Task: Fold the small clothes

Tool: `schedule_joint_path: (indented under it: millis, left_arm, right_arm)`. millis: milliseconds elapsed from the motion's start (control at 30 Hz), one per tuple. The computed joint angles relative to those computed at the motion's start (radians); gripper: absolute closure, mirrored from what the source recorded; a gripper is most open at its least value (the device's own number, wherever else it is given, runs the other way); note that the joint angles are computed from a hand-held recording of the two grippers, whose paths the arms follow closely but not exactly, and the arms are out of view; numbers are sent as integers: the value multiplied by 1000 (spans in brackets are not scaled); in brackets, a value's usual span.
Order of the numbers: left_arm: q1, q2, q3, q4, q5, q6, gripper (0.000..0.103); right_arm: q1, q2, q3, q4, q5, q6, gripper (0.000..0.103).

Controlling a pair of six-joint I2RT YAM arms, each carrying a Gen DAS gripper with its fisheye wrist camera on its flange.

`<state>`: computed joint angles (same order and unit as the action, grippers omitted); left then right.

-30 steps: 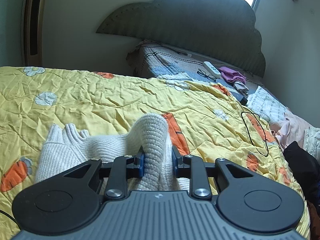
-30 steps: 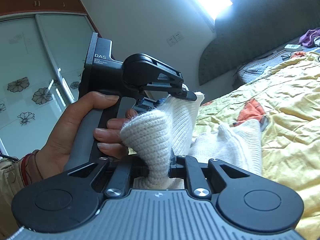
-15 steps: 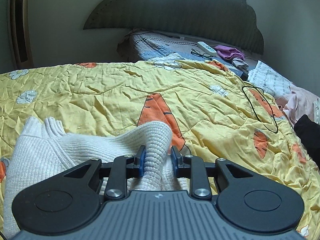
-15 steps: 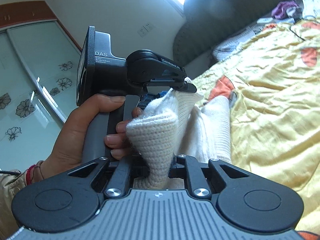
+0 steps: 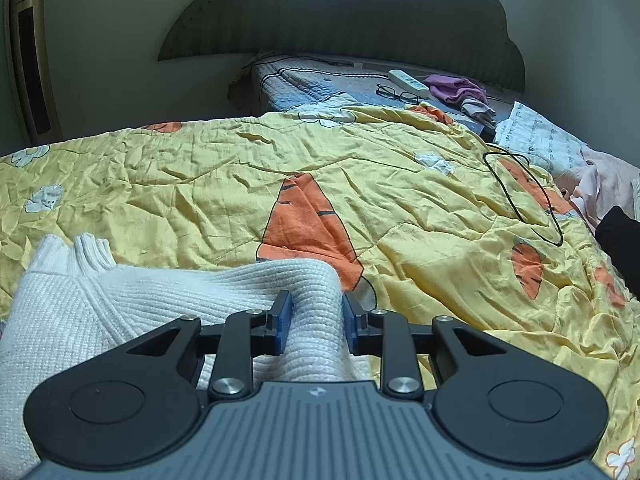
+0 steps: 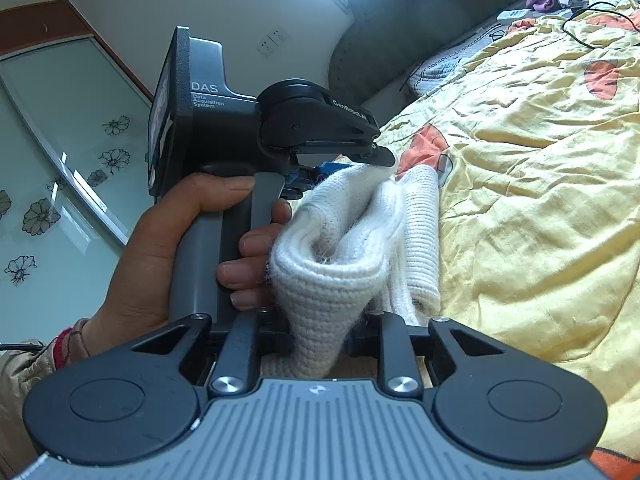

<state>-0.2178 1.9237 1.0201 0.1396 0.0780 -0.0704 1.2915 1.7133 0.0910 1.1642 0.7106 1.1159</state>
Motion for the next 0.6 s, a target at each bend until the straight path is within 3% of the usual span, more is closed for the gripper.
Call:
schedule_joint_path:
  millis: [267, 533, 600]
  left_arm:
    - [17, -28, -21, -4, 25, 9, 73]
    - [42, -138, -137, 70, 4, 69, 45]
    - [69, -203, -204, 108, 5, 95, 29]
  right_arm:
    - [-14, 47, -7, 52, -14, 19, 69]
    - [-32, 84, -2, 84, -37, 23, 62]
    - [-37, 99, -1, 101, -41, 21, 60]
